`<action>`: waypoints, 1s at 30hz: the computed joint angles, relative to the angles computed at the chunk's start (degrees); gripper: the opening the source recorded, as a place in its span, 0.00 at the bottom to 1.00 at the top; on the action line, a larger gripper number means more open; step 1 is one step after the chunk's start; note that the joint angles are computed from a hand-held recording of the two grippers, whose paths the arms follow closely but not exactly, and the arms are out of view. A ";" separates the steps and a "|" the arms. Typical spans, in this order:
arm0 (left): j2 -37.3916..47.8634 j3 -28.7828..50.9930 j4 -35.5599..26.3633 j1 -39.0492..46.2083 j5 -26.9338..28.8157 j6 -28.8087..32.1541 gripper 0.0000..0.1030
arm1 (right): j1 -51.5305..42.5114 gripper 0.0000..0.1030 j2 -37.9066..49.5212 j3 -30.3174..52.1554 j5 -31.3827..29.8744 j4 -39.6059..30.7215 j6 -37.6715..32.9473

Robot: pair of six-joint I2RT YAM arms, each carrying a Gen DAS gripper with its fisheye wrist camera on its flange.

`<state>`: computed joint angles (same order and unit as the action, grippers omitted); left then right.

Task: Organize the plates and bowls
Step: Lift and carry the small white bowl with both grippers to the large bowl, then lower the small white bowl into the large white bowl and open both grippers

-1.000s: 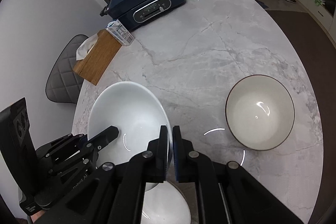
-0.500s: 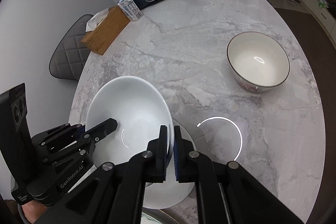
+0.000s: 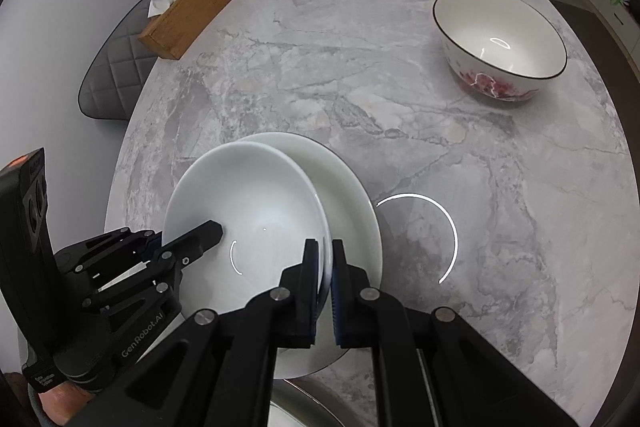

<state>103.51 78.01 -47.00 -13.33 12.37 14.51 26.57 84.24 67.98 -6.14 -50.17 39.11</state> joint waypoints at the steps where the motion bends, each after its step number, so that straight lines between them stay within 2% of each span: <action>1: 0.15 -0.28 0.23 -0.09 -0.16 0.02 0.08 | 0.02 0.08 0.22 -0.11 -0.05 0.11 0.00; 11: 0.42 -1.67 2.71 -1.48 -2.38 0.03 0.10 | 0.43 0.10 0.96 -0.97 0.56 0.52 -0.60; 19: -0.91 -3.66 5.05 -1.31 -2.07 -1.28 0.12 | 0.86 0.13 0.93 -0.51 1.70 0.57 -1.16; 24: -1.95 -4.74 5.38 -1.04 -0.01 -1.44 0.23 | 1.47 0.14 0.31 -1.08 2.33 1.02 -1.00; 26: -2.38 -5.09 5.53 -1.19 0.71 -1.50 0.32 | 1.74 0.16 -0.19 -1.46 2.51 1.31 -0.79; 27: -2.83 -5.37 5.64 -1.23 1.46 -1.59 0.37 | 1.94 0.18 -0.49 -1.55 2.75 1.22 -0.67; 28: -3.42 -5.73 5.87 -1.37 2.10 -1.58 0.46 | 2.20 0.24 -0.79 -1.53 3.20 1.12 -0.66; 30: -4.87 -6.54 6.77 -2.06 0.81 -1.91 0.52 | 2.75 0.33 -1.49 -1.09 4.81 0.46 -0.74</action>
